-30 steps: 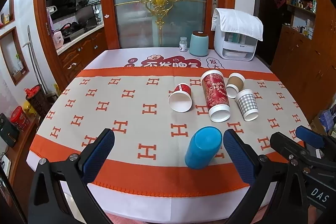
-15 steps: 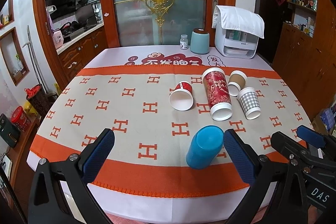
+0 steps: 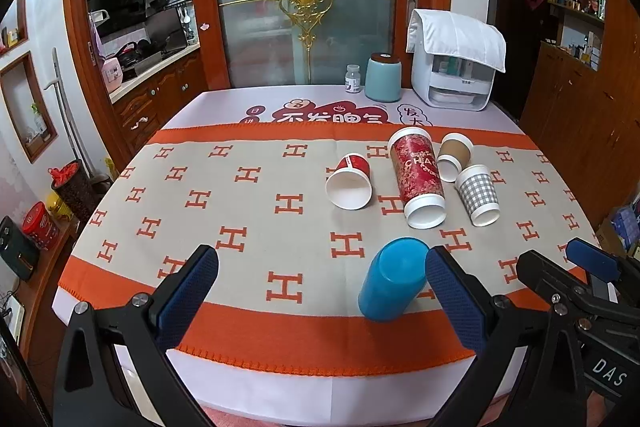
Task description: Flip cup upside down
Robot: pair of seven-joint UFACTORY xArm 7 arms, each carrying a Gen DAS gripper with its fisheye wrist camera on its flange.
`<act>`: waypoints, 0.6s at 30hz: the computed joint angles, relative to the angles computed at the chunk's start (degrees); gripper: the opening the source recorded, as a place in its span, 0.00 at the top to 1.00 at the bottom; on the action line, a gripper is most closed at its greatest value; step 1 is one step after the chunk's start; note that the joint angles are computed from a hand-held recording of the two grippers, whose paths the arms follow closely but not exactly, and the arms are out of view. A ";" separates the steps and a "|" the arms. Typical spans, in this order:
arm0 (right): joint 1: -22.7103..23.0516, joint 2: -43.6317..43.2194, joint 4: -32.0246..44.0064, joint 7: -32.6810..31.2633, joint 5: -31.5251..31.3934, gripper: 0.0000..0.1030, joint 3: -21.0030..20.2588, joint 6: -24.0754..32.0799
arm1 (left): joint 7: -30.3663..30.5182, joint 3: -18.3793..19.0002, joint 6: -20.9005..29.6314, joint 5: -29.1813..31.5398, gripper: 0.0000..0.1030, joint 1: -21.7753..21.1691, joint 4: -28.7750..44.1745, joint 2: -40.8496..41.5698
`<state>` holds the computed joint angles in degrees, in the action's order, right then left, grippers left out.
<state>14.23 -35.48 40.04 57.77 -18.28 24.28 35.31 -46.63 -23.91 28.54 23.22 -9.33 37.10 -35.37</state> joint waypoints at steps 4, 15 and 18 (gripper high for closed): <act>0.14 0.73 -0.21 -0.14 0.15 0.26 -0.33 -0.62 | 0.46 0.45 0.54 -0.43 0.01 -0.56 -0.27 -0.36; -0.23 0.64 -0.85 0.43 -0.54 0.26 -0.12 -1.51 | 0.36 0.21 0.27 -0.33 0.01 -0.28 -0.35 -0.42; -0.15 0.41 -0.87 0.55 -0.54 0.26 -0.04 -1.36 | 0.20 0.07 0.22 -0.20 0.01 -0.15 -0.30 -0.42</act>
